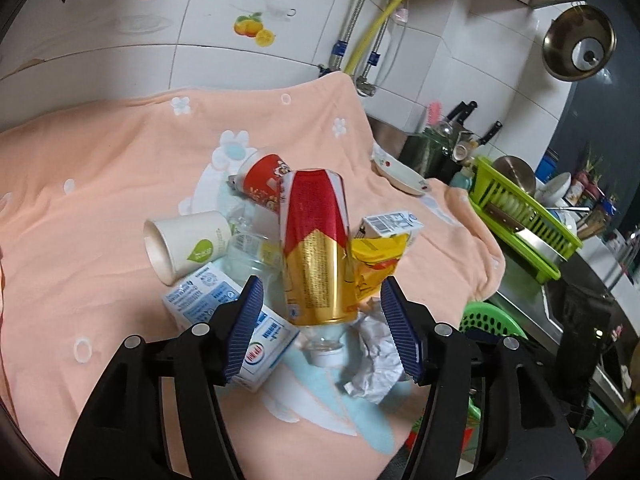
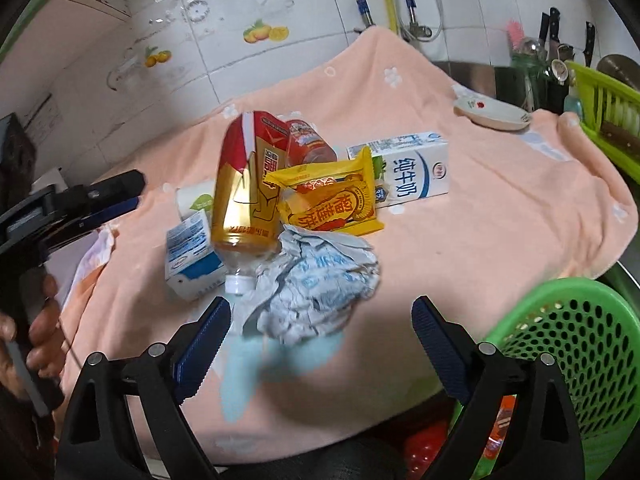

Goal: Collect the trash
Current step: 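Grasp the crumpled paper wrapper with the right tool while the left tool approaches the red-gold can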

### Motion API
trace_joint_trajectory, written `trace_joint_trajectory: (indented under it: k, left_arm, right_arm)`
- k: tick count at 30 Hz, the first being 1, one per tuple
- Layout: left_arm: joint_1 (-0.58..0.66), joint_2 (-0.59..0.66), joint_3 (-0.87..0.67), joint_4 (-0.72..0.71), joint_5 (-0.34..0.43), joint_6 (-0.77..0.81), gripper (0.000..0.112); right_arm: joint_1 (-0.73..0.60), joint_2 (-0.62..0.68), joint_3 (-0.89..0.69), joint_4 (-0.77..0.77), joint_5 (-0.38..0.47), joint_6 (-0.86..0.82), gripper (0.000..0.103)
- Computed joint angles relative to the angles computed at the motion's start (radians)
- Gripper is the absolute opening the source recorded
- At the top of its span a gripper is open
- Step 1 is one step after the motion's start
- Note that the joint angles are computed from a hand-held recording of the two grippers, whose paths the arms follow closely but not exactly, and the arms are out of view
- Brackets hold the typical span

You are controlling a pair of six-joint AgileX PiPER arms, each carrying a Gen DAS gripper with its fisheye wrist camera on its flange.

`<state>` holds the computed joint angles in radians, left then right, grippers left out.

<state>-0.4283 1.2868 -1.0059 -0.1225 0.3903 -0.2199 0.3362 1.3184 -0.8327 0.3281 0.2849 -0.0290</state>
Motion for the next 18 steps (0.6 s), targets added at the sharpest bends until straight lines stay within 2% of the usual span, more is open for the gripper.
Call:
trace_joint_trajectory:
  k: [7, 12, 15, 17, 18]
  left_arm:
    - [0.021, 0.065, -0.059, -0.042, 0.005, 0.041, 0.070]
    - [0.024, 0.136, -0.124, -0.056, 0.022, 0.046, 0.079]
    - [0.002, 0.189, -0.173, 0.040, 0.036, -0.037, 0.083]
    - [-0.010, 0.235, -0.216, 0.096, 0.053, -0.084, 0.085]
    - [-0.012, 0.254, -0.235, 0.106, 0.062, -0.092, 0.085]
  right_arm:
    - [0.032, 0.153, -0.111, -0.200, 0.001, 0.227, 0.089]
    - [0.006, 0.247, -0.176, -0.101, 0.031, 0.157, 0.089]
    - [-0.008, 0.269, -0.185, -0.010, 0.040, 0.075, 0.089]
    - [-0.016, 0.275, -0.185, 0.062, 0.047, 0.000, 0.085]
    - [-0.020, 0.275, -0.183, 0.106, 0.050, -0.049, 0.078]
